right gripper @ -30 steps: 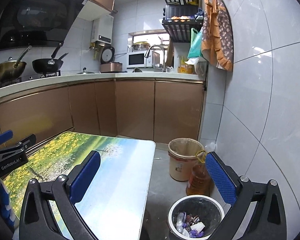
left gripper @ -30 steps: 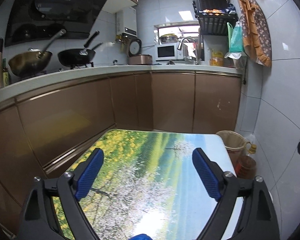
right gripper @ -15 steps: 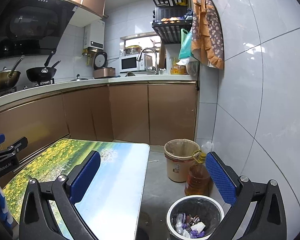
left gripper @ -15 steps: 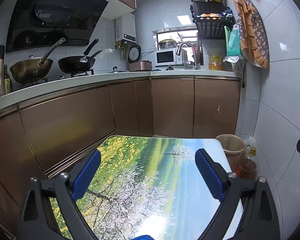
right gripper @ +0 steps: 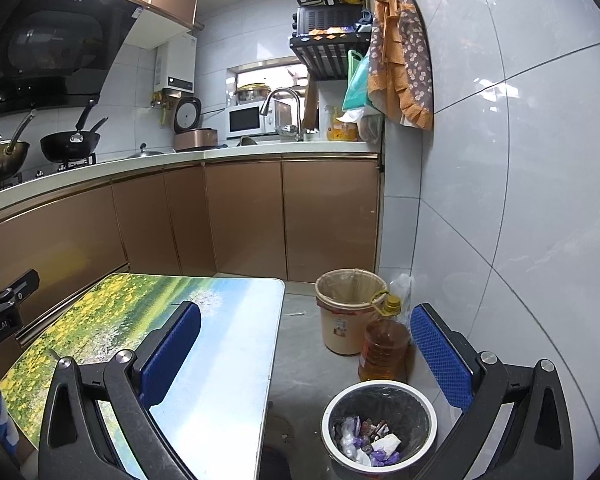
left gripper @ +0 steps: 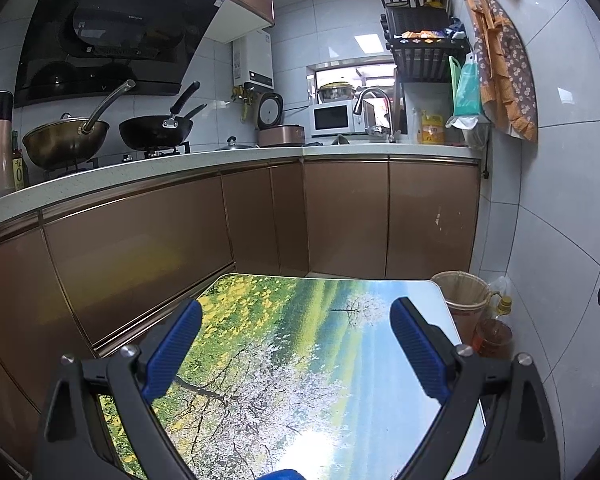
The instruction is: Collect trash
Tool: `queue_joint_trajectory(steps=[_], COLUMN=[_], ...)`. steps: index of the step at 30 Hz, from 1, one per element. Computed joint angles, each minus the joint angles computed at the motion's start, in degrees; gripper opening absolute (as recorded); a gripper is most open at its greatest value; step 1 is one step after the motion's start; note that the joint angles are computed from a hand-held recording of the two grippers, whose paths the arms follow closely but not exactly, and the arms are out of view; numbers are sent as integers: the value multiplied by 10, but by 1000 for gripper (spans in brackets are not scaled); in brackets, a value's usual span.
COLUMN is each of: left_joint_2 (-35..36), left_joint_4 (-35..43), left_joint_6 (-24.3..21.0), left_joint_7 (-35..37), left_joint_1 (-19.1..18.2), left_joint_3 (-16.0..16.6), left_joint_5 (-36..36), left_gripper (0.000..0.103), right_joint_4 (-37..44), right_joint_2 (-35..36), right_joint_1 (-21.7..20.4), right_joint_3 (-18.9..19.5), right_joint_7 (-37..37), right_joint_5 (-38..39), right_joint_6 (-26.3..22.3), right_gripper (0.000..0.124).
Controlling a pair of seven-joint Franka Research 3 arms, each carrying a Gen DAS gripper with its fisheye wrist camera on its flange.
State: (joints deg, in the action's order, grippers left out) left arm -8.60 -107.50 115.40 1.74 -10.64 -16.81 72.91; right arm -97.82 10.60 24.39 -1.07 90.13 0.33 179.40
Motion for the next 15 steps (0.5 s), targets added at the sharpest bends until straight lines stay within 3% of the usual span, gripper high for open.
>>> queue_joint_trajectory(steps=[15], left_joint_2=[-8], left_joint_4=[2], left_joint_6=[-14], left_joint_7=[1], left_joint_1=[-8], left_joint_3=[-12], left_joint_5=[10], left_gripper=[95], right_joint_4=[-33], right_joint_2=[-28], right_joint_1=[25], right_joint_3=[-46], right_joint_7=[59], right_joint_5=[-71], right_joint_6=[28], right_gripper=[103])
